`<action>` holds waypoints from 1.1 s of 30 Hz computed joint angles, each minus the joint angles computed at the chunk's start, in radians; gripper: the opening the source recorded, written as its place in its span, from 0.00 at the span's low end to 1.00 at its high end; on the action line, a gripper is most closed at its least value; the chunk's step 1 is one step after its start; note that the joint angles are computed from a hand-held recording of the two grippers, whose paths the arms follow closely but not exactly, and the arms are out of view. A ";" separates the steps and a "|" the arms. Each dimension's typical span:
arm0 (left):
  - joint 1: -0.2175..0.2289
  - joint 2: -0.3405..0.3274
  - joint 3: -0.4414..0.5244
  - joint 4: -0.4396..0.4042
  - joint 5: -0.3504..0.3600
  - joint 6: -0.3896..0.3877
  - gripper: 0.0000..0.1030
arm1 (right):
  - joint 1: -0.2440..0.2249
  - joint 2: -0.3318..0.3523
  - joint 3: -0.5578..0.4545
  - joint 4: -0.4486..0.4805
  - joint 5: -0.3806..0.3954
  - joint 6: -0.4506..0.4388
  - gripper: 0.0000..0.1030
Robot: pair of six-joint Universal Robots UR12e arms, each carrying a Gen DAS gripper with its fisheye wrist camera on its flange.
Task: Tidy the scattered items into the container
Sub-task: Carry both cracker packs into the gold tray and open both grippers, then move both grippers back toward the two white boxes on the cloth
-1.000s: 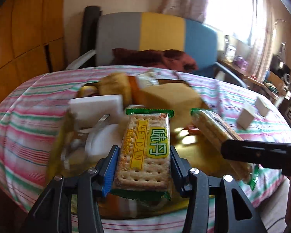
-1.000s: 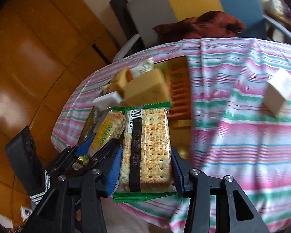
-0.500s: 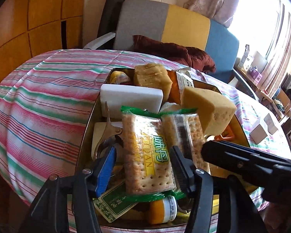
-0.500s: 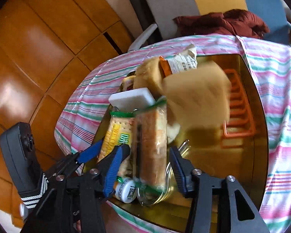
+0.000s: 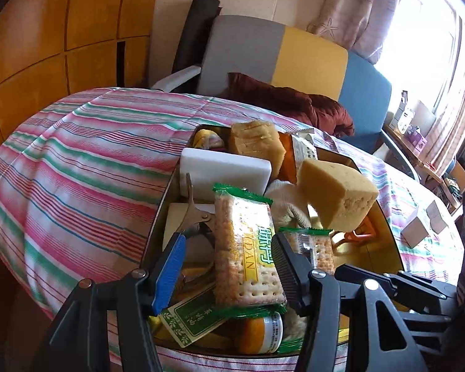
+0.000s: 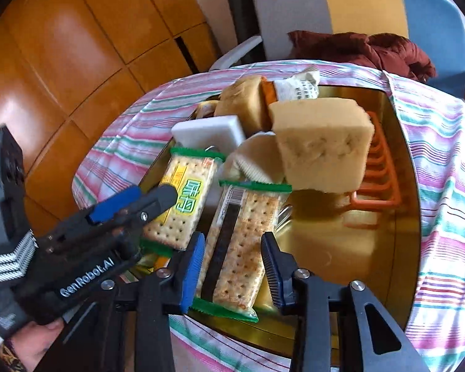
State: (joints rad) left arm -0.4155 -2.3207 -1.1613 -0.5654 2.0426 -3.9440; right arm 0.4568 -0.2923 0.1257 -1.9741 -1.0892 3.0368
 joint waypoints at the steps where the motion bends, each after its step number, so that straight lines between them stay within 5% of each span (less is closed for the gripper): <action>1: 0.000 0.001 -0.001 0.006 0.000 -0.003 0.56 | -0.003 -0.022 0.047 -0.033 0.020 -0.003 0.38; 6: -0.008 -0.008 0.018 0.032 -0.002 0.010 0.56 | -0.025 -0.123 0.258 -0.233 0.068 0.052 0.38; 12: -0.028 -0.056 0.111 0.039 -0.042 0.108 0.56 | -0.056 -0.219 0.450 -0.440 0.031 0.145 0.41; 25: -0.069 -0.201 0.380 -0.043 -0.187 0.316 0.56 | -0.122 -0.309 0.649 -0.593 -0.112 0.361 0.46; 30: -0.091 -0.309 0.575 -0.105 -0.235 0.443 0.57 | -0.147 -0.340 0.725 -0.638 -0.205 0.431 0.50; 33: -0.099 -0.407 0.761 -0.218 -0.276 0.485 0.57 | -0.159 -0.352 0.755 -0.642 -0.271 0.464 0.50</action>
